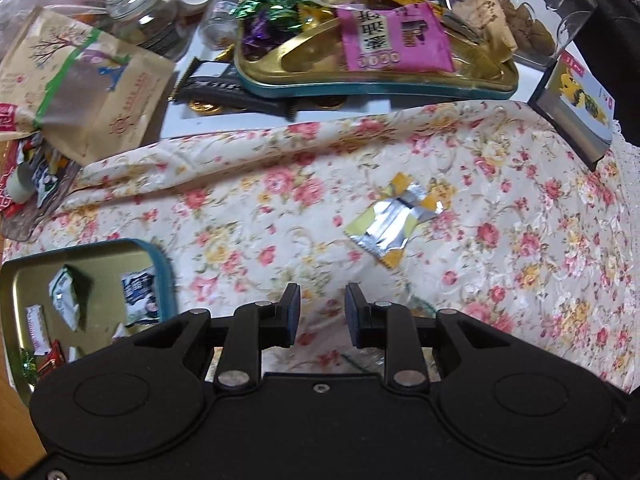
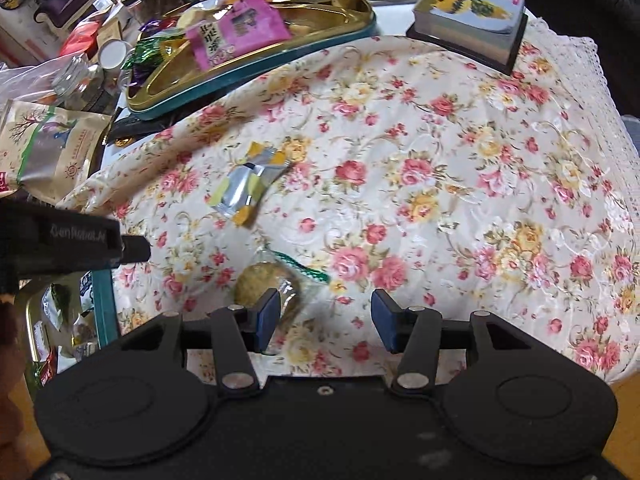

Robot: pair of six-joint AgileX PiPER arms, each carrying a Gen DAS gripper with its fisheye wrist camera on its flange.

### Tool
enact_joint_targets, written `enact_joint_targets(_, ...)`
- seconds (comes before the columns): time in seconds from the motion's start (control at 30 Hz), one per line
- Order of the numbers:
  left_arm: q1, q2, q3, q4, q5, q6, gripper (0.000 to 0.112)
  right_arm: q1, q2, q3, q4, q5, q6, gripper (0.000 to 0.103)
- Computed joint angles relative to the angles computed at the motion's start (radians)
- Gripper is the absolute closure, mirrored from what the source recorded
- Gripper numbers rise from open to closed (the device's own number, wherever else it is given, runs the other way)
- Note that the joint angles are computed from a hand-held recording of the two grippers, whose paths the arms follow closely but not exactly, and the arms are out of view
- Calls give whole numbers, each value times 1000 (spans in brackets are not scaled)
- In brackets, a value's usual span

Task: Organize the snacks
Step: 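Grasp the silver-yellow candy with the left tool while the right tool grasps the round biscuit packet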

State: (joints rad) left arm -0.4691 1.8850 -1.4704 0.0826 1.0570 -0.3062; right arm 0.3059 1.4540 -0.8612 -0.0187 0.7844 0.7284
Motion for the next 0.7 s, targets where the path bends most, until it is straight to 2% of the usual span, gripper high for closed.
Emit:
enact_joint_targets(0.1, -17, 30, -18, -14, -18, -8, 77, -18, -10, 20, 10, -8, -17, 50)
enact_joint_targets(0.37, -46, 74, -11, -2, -139, -34, 77, -70, -51, 43, 75, -2, -91, 50)
enact_joint_targets(0.7, -6, 120, -1, -138, -219, 43, 77, -115, -109, 44, 129, 3, -114, 50)
